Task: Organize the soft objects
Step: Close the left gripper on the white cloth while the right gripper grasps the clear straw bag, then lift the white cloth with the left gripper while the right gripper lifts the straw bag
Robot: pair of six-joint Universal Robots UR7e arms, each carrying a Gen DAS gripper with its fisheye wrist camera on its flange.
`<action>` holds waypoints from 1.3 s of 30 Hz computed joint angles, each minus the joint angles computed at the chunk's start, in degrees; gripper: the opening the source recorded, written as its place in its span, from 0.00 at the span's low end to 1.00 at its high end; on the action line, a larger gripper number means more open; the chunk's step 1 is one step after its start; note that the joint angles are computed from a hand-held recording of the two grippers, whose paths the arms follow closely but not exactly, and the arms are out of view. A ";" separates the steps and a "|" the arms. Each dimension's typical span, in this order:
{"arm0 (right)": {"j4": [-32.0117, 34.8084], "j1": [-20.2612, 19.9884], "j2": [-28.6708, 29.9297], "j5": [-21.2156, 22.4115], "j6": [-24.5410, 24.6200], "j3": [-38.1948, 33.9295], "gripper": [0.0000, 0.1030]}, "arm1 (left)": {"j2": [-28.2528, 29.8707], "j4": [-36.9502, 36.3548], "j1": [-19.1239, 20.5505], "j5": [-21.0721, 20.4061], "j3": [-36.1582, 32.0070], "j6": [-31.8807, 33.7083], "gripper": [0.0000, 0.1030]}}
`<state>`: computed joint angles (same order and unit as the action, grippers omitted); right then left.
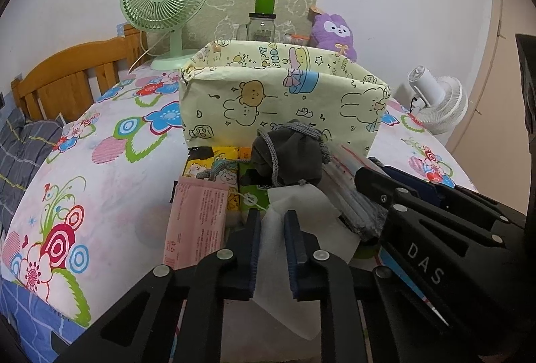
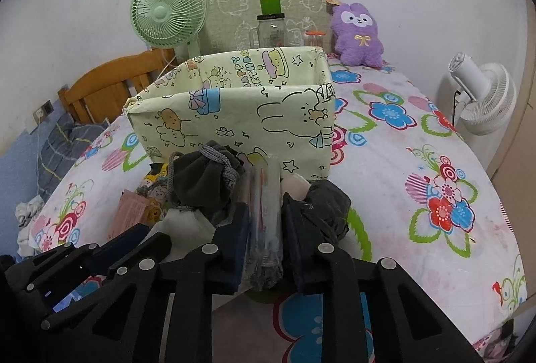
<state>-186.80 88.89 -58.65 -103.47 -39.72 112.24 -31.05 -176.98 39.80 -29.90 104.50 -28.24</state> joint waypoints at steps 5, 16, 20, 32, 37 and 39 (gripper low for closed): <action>-0.61 0.15 -0.39 0.11 0.36 0.33 0.20 | -0.09 -0.85 -0.47 0.09 0.12 0.69 0.09; -2.11 0.75 -2.16 1.06 1.40 0.84 0.18 | -0.08 -3.00 -1.96 1.58 -0.57 3.28 0.02; -2.30 0.95 -3.01 1.45 2.10 0.90 0.18 | 0.09 -4.27 -2.49 2.00 -1.03 4.97 0.00; -3.43 0.52 -3.74 1.99 2.00 2.20 0.18 | 0.49 -4.86 -2.59 1.27 -0.64 5.08 0.37; -4.45 0.11 -3.84 2.33 1.48 3.14 0.18 | 0.60 -4.45 -2.63 0.62 -0.07 4.03 0.54; -5.02 -0.16 -3.95 2.58 1.14 3.77 0.18 | 0.66 -4.54 -2.71 0.44 0.23 3.89 0.57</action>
<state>-191.82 88.73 -62.60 -100.89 -38.59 116.00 -30.39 -181.52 37.09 -29.46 104.73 -24.35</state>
